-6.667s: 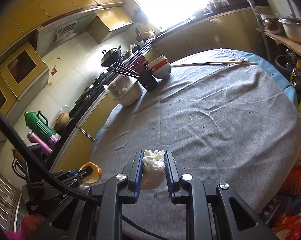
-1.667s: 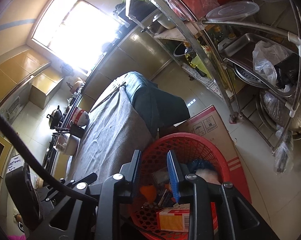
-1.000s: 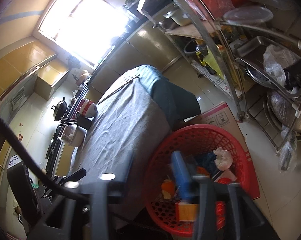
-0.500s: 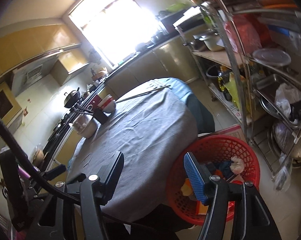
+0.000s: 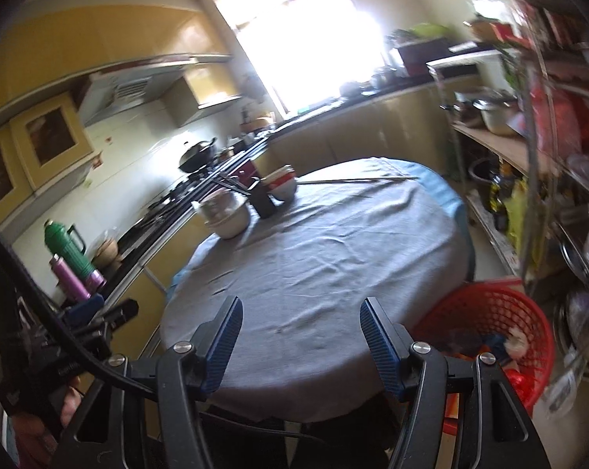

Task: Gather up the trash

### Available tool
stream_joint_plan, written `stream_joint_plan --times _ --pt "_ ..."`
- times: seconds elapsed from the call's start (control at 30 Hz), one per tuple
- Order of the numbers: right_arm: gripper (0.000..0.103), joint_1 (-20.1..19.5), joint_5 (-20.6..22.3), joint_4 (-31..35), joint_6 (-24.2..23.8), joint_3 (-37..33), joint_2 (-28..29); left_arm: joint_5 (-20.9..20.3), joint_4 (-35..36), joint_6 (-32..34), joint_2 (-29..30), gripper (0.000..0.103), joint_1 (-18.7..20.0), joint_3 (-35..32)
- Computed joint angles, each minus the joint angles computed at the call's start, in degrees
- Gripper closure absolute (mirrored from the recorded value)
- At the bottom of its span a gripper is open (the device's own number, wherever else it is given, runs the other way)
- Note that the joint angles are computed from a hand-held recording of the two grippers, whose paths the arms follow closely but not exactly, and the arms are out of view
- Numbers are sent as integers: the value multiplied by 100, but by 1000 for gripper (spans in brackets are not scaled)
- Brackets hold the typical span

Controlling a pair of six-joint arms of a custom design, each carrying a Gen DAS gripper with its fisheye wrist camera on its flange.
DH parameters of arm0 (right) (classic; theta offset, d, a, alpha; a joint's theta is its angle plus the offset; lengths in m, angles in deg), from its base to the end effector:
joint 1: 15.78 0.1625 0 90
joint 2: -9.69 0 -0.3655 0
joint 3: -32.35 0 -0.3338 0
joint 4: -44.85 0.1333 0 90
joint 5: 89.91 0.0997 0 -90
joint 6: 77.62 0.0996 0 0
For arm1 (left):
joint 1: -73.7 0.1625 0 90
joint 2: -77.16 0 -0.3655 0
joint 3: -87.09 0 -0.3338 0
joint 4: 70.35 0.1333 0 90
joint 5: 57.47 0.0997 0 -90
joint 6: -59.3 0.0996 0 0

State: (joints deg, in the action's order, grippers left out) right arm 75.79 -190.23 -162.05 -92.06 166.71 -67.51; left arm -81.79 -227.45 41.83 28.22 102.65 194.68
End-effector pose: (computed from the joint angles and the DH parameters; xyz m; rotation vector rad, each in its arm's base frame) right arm 0.1263 -0.3936 0.2752 0.2202 -2.4986 1.4042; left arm -0.3452 -0.4470 0.1271 0.6997 2.0250 -0.9965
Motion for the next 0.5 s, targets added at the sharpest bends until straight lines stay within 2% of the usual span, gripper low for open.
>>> stream_joint_plan --times 0.27,0.5 --pt "36 879 -731 -117 -351 -422 836 341 -85 -373 -534 24 90 441" --pt "36 1313 -1060 -205 -261 -759 1280 425 29 -672 -911 24 166 702"
